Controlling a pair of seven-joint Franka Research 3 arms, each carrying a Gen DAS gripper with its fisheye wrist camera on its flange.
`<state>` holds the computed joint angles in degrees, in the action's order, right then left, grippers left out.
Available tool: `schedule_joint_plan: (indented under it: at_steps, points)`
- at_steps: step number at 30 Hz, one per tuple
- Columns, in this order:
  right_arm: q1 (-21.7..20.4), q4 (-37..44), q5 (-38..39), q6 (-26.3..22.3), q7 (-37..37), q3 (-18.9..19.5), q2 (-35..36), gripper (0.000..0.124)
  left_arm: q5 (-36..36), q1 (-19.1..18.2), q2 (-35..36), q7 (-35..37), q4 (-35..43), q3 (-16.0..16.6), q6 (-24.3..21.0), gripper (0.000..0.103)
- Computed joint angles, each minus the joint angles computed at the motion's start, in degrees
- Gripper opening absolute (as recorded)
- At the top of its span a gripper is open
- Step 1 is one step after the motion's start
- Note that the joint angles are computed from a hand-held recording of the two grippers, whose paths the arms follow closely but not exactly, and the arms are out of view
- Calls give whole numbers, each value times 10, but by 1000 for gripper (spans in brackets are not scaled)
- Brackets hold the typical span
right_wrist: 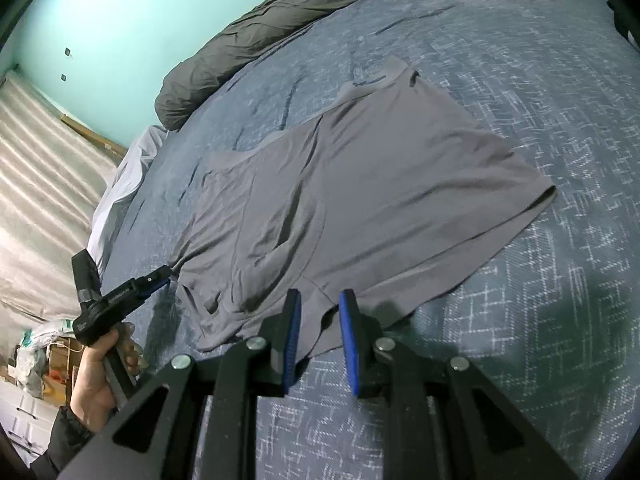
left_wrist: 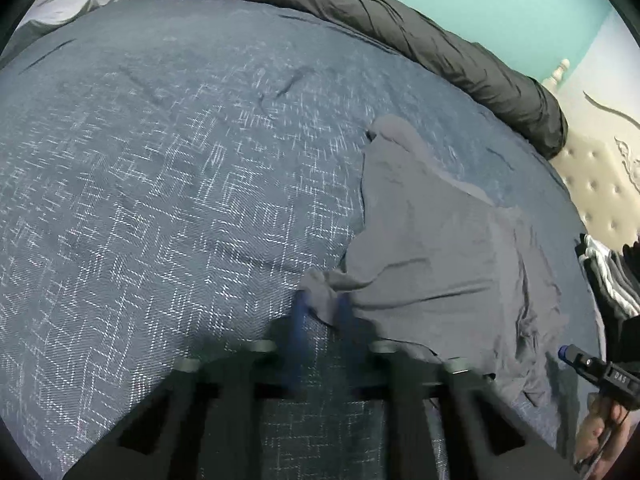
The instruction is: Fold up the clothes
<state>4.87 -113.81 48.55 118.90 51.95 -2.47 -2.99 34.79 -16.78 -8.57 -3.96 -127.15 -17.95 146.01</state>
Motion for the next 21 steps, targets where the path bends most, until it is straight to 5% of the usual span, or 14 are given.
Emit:
schedule_joint_plan:
  at_steps: [9, 21]
  points:
    - [1, 2, 7, 6, 3, 1, 3, 19, -17, -4, -61, -47, -53, -14, 11, 1]
    - [0, 4, 12, 6, 6, 2, 10, 19, -13, 12, -34, -68, -48, -7, 35, 1]
